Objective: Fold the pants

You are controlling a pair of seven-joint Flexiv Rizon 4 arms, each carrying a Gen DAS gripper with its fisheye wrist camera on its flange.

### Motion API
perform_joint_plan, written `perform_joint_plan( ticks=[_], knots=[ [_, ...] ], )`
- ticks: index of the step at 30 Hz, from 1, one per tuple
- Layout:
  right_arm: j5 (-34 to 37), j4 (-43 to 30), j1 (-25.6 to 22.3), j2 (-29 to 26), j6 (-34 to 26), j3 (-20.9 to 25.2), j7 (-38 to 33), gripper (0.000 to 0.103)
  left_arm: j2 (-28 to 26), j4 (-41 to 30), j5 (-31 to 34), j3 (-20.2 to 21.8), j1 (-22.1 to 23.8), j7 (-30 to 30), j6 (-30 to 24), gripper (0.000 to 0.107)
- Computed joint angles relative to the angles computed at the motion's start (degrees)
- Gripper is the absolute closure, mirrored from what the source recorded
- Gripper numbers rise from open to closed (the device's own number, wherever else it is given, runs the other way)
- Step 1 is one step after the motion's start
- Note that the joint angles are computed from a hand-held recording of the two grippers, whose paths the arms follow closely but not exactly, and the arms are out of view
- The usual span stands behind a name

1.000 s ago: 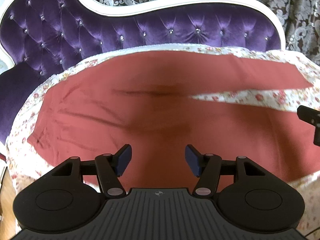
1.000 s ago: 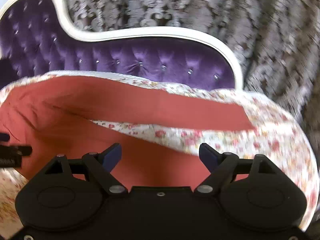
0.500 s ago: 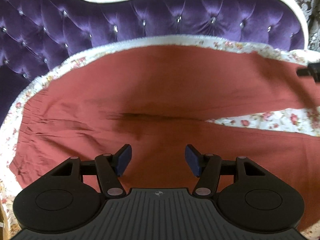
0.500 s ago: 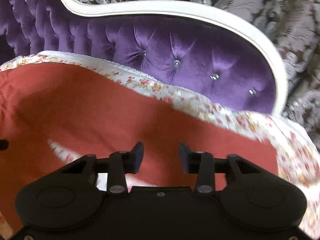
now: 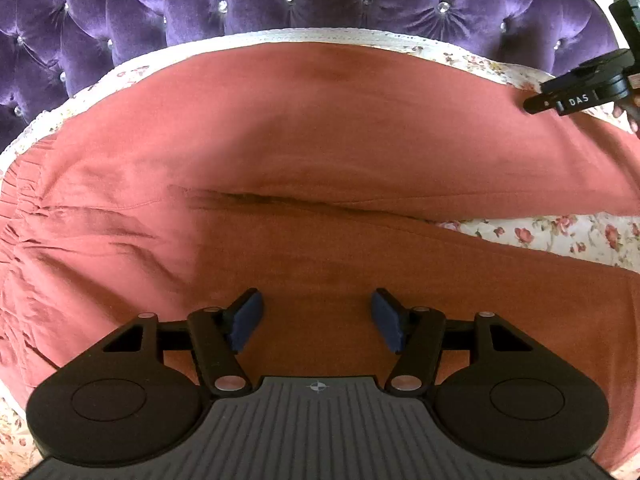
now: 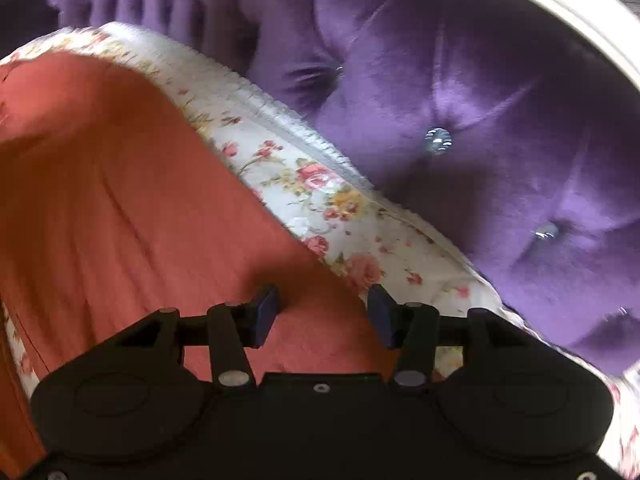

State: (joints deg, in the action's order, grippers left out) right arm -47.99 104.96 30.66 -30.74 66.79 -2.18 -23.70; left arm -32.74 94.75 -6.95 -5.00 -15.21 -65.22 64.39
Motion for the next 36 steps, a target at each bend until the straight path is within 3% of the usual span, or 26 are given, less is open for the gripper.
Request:
perform_joint_plan(
  ticks=[2,4,6,7,10,12,14,16,19,21,22,25,26,27,32,36],
  knots=[
    [2.6,0.2,-1.9,-0.4,3.0,1.8,-2.5,0.048,0.1,0.3,0.2,0.0,0.1,0.3,0.5,0.047],
    [5.6,0.8,-3.0,-0.4,6.5,2.8,-4.0,0.062,-0.2,-0.1,0.0,-0.2,0.2,0.5,0.3,0.047],
    [6.3,1.4,-1.5,0.4,6.6,1.5,-3.4,0.097,-0.2,-0.4,-0.7,-0.5,0.7,0.8,-0.4,0.047],
    [4.5,2.4,0.3,1.3,7.0,-0.8,-1.0,0.097,-0.3,-0.8,-0.6,-0.2,0.4,0.3,-0.6,0.047],
    [-9.6,6.5,7.0,5.8,8.2,-9.4,12.6,0.097,0.1,-1.0,-0.9,-0.1,0.6,-0.1,0.0,0.047],
    [-19.3,8.1,9.5,9.0,7.4,-11.4,20.2,0.097,0.6,-1.1,-2.2,-1.0,1.6,0.5,0.4,0.047],
    [-25.9,9.5,11.7,12.5,3.7,-10.3,24.9,0.098,0.8,-2.1,-3.7,-1.7,2.4,0.8,-0.1,0.047],
    [-27.5,10.6,13.0,15.4,0.0,-7.3,25.2,0.098,0.7,-3.2,-5.7,-2.9,3.4,1.6,-0.3,0.047],
    [-25.6,11.2,14.9,17.2,-7.0,-2.4,23.5,0.098,0.2,-5.8,-5.6,-1.9,2.4,0.4,-1.4,0.047],
    [-22.5,10.7,14.1,16.2,-8.5,-0.4,22.3,0.098,0.3,-6.1,-4.9,-1.4,1.7,-0.2,-0.4,0.047],
    [-21.8,10.6,13.7,15.8,-10.0,0.3,22.7,0.097,0.5,-5.7,-4.2,-0.8,1.1,-0.7,0.5,0.047],
    [-22.8,10.5,11.2,14.6,-12.2,1.2,23.8,0.061,1.4,-3.3,-3.0,-0.6,0.7,-1.0,2.2,0.047],
    [-23.9,10.3,9.9,13.9,-11.7,1.0,24.6,0.044,1.5,-2.8,-2.7,-0.4,0.6,-1.1,1.9,0.047],
    [-25.4,10.1,8.8,13.2,-11.2,0.9,26.2,0.038,1.7,-2.3,-2.7,-0.5,0.8,-1.0,1.4,0.047],
    [-30.7,6.9,0.8,8.3,-2.7,0.3,30.6,0.039,-0.4,-3.0,-0.2,1.1,-0.3,-2.3,-0.1,0.047],
    [-28.6,3.4,-4.9,3.8,3.7,1.3,25.9,0.039,-2.2,-4.3,2.1,2.2,-1.1,-3.0,-2.7,0.046]
  ],
)
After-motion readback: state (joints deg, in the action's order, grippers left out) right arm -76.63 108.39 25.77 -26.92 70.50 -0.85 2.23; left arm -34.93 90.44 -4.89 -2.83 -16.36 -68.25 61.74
